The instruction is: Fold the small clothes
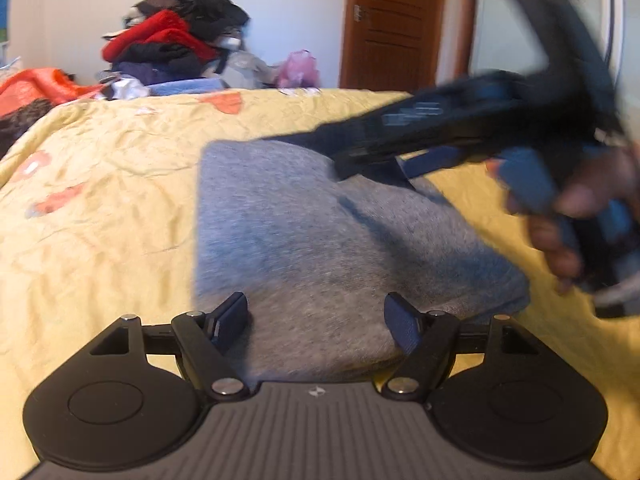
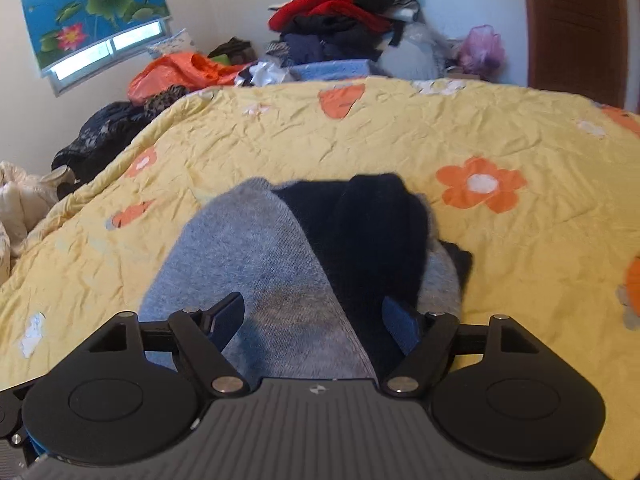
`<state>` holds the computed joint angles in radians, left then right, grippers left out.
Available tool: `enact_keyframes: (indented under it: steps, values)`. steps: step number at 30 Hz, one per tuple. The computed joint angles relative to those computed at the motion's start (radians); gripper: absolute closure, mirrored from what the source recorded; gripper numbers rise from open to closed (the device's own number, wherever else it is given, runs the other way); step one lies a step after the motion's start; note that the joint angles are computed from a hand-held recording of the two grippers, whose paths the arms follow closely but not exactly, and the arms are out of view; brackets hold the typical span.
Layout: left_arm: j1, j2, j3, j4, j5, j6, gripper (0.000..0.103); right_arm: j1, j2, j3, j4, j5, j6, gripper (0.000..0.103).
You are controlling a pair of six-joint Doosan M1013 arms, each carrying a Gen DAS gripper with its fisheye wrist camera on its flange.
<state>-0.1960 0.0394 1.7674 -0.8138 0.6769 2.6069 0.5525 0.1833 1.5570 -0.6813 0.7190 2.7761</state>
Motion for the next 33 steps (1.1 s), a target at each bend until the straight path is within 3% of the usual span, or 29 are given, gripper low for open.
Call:
enact_keyframes:
  steps: [4,6,9,11,14,16,18,19,21,24,26,28,31,33]
  values:
    - [0.026,-0.067,0.057,0.000,-0.088,0.068,0.023,0.098,-0.080,0.091,-0.223,0.030,0.199,0.006]
    - [0.047,-0.088,0.067,0.018,-0.102,0.045,0.023,0.155,-0.111,0.133,-0.309,0.100,0.279,0.006]
    - [0.090,-0.103,0.061,0.020,-0.101,0.006,0.020,0.220,-0.145,0.164,-0.281,0.239,0.271,0.005]
    - [0.105,-0.101,0.047,0.071,-0.092,-0.045,0.013,0.255,-0.159,0.174,-0.236,0.320,0.228,0.004]
    - [0.091,-0.101,0.027,0.293,-0.093,-0.190,0.013,0.295,-0.146,0.140,-0.138,0.477,0.031,0.004]
    - [0.073,-0.099,0.007,0.435,-0.050,-0.298,0.013,0.323,-0.123,0.103,-0.105,0.598,-0.124,0.002]
    - [0.067,-0.092,-0.007,0.437,0.008,-0.302,0.013,0.335,-0.090,0.058,-0.069,0.703,-0.268,0.002]
    - [0.066,-0.091,-0.001,0.379,0.012,-0.254,0.013,0.337,-0.090,0.060,-0.079,0.688,-0.300,0.001]
    - [0.031,-0.083,0.013,0.384,-0.033,-0.311,0.013,0.314,-0.096,0.075,-0.093,0.602,-0.269,0.001]
    - [-0.023,-0.064,0.013,0.503,-0.036,-0.532,0.013,0.260,-0.079,0.074,-0.124,0.521,-0.044,0.001]
    - [-0.033,-0.060,0.017,0.481,-0.006,-0.555,0.013,0.229,-0.075,0.079,-0.117,0.447,0.142,0.001]
    - [-0.052,-0.060,0.024,0.515,0.013,-0.567,0.013,0.206,-0.060,0.072,-0.066,0.403,0.237,0.001]
    - [-0.065,-0.064,0.037,0.560,-0.015,-0.614,0.009,0.194,-0.003,0.020,0.021,0.468,0.142,0.000]
    - [-0.057,-0.054,0.025,0.559,-0.002,-0.654,0.007,0.211,0.007,0.018,-0.029,0.473,0.174,0.001]
